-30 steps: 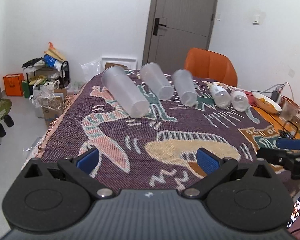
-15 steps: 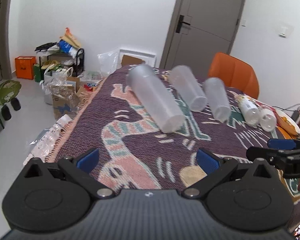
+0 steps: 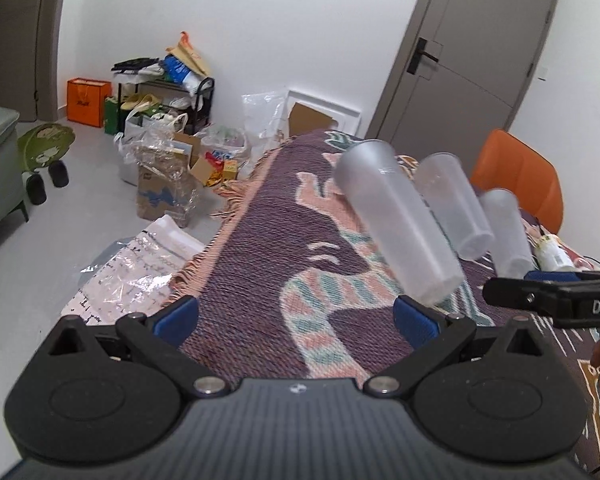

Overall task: Flip cup upright
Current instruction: 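Move the right gripper to the HEYTEA cup lying on its side and grasp it, then lift the HEYTEA cup with the right gripper and carry it toward the left gripper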

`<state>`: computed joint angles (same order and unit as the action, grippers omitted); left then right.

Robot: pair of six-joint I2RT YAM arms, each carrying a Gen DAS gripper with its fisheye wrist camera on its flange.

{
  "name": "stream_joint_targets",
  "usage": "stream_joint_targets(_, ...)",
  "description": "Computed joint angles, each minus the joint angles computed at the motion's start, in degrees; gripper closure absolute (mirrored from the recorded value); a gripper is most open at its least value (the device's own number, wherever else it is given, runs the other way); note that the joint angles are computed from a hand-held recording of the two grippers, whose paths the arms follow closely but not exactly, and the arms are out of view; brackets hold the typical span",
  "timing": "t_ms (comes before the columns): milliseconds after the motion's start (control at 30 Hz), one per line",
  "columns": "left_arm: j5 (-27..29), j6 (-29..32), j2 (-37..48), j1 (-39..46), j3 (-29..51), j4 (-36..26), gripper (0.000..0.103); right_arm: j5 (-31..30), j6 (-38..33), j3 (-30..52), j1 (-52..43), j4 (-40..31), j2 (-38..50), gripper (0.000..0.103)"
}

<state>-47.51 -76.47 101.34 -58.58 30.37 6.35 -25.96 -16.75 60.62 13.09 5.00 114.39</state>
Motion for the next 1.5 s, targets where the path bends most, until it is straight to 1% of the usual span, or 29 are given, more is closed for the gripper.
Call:
stream_joint_targets(167, 2.35, 2.68, -0.19, 3.87, -3.1, 5.25, 0.0, 2.1, 0.07, 8.21, 3.42, -4.12, 5.2, 0.007)
stream_joint_targets(300, 3.15, 4.44, -0.19, 6.38, -4.92, 8.61, 0.0, 3.53, 0.24, 14.33, 5.17, -6.86, 8.88, 0.007)
stream_joint_targets(500, 5.15, 6.74, 1.47, 9.87, -6.91, 14.64, 0.0, 6.29, 0.34, 24.48, 7.36, -10.44, 15.86, 0.008)
stream_joint_targets(600, 5.46, 7.38, 1.51, 10.66, -7.68, 15.87, 0.0, 8.51, -0.35, 29.25, 8.5, -11.76, 19.26, 0.008)
stream_joint_targets(700, 5.48, 7.48, 1.51, 11.11, -8.23, 16.37, 0.0, 9.97, -0.86, 34.29, 9.02, -14.54, 22.3, 0.009)
stream_joint_targets(733, 5.53, 7.41, 1.56, 11.25, -8.3, 16.4, 0.0, 10.32, -0.78, 35.48, 9.08, -15.27, 23.02, 0.011)
stream_joint_targets(800, 5.74, 7.39, 1.62, 11.65, -8.52, 16.85, 0.0, 9.62, -1.03, 39.1, 8.84, -18.68, 25.03, 0.039)
stream_joint_targets(867, 5.67, 6.9, 1.34, 11.4, -8.29, 16.28, 0.0, 7.6, -0.84, 41.32, 8.39, -21.66, 26.13, 0.04)
stream_joint_targets(933, 4.94, 6.43, 0.7, 10.62, -8.03, 15.19, 0.0, 7.11, -1.4, 40.41, 8.09, -22.3, 25.18, 0.04)
stream_joint_targets(1033, 4.0, 5.74, -0.31, 9.51, -7.89, 14.06, 0.0, 5.72, -2.16, 36.74, 7.34, -21.44, 22.33, 0.041)
stream_joint_targets(1267, 1.98, 4.13, -0.31, 5.68, -5.98, 12.03, 0.0, 3.33, -4.76, 24.52, 4.4, -17.41, 13.45, 0.041)
stream_joint_targets(1500, 0.7, 2.93, 1.27, 1.6, -1.3, 7.9, 0.0, 1.37, -5.81, 13.01, 0.14, -13.62, 5.95, 0.041)
